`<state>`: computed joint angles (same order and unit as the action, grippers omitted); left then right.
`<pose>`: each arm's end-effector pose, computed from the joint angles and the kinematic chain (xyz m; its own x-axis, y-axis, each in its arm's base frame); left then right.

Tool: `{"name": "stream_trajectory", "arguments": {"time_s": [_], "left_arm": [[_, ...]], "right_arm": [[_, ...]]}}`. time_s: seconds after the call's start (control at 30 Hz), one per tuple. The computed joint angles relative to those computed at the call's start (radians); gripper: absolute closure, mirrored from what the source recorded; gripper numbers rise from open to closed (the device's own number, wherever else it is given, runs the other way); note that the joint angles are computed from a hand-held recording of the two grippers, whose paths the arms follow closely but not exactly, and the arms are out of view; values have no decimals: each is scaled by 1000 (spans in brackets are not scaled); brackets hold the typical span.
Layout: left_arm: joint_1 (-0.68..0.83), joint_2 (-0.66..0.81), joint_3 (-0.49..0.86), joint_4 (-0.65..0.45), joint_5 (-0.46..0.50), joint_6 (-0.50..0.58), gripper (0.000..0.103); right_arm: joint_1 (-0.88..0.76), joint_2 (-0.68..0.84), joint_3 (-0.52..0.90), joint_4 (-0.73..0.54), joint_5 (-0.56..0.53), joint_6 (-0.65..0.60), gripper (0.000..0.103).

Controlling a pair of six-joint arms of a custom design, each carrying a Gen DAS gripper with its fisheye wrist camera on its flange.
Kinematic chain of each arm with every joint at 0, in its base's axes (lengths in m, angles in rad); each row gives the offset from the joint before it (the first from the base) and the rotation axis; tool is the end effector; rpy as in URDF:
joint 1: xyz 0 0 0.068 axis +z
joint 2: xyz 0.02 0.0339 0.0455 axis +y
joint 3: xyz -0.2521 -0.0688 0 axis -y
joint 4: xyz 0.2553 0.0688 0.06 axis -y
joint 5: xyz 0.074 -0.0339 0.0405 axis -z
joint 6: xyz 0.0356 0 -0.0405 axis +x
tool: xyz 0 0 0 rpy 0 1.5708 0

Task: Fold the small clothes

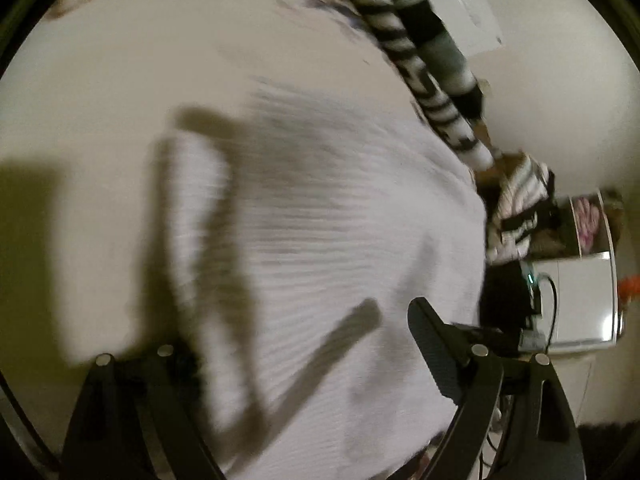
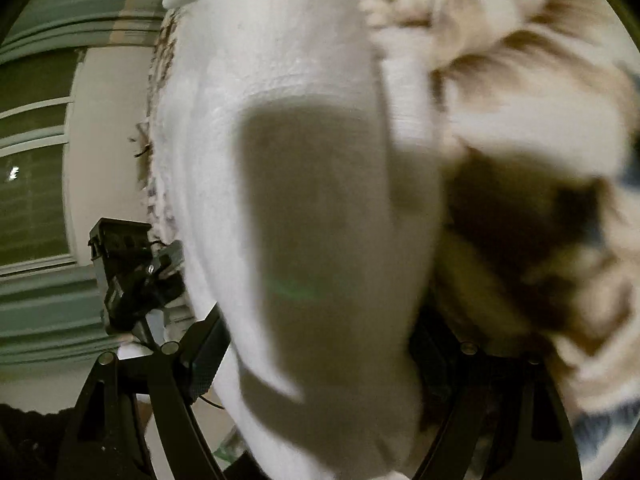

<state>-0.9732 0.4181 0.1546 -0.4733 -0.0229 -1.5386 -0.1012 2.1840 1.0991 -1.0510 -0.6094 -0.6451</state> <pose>0.0754 -0.1094 0.1337 -0.8287 -0.5583 -0.0392 -0.3516 0.5737 -0.7397 0.2827 -0.0082 0.0348 -0.9045 -0.4037 0.1372 -0.1953 0.6784 0.7082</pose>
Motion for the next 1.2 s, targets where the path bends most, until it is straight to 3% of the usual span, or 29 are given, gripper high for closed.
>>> {"name": "stream_trajectory", "arguments": {"time_s": [0.07,0.13,0.17,0.2,0.23,0.27,0.33,0.5,0.67,0.83,1.0,1.2], "left_arm": [[26,168,20,146,41,48,20],[34,209,21,204,41,59,30],[36,196,20,197,36,59,42],[28,163,18,172,20,53,58],[21,137,26,135,5,49,69],[10,103,30,92,-11,37,77],[5,83,55,43,-20,23,77],[27,82,144,-51,3,66,79],[167,125,226,-80,109,183,79],[392,232,358,-104,287,385,79],[604,429,564,-145,455,584,79],[810,855,1024,-238,616,838,79]], "right_arm": [[21,43,24,-8,-22,-3,15],[27,64,35,-15,-49,4,15],[26,60,28,-7,-56,10,17],[26,49,15,3,-57,17,26],[24,34,0,8,-57,14,45],[12,29,-7,0,-67,9,53],[-19,21,-19,-20,-100,17,62],[-38,-98,-94,-3,-125,72,64],[-40,-185,-92,-62,-180,87,65],[-66,-237,-7,-180,-205,77,65],[-56,-221,230,-309,-270,141,65],[15,-60,704,-391,-357,334,65]]}}
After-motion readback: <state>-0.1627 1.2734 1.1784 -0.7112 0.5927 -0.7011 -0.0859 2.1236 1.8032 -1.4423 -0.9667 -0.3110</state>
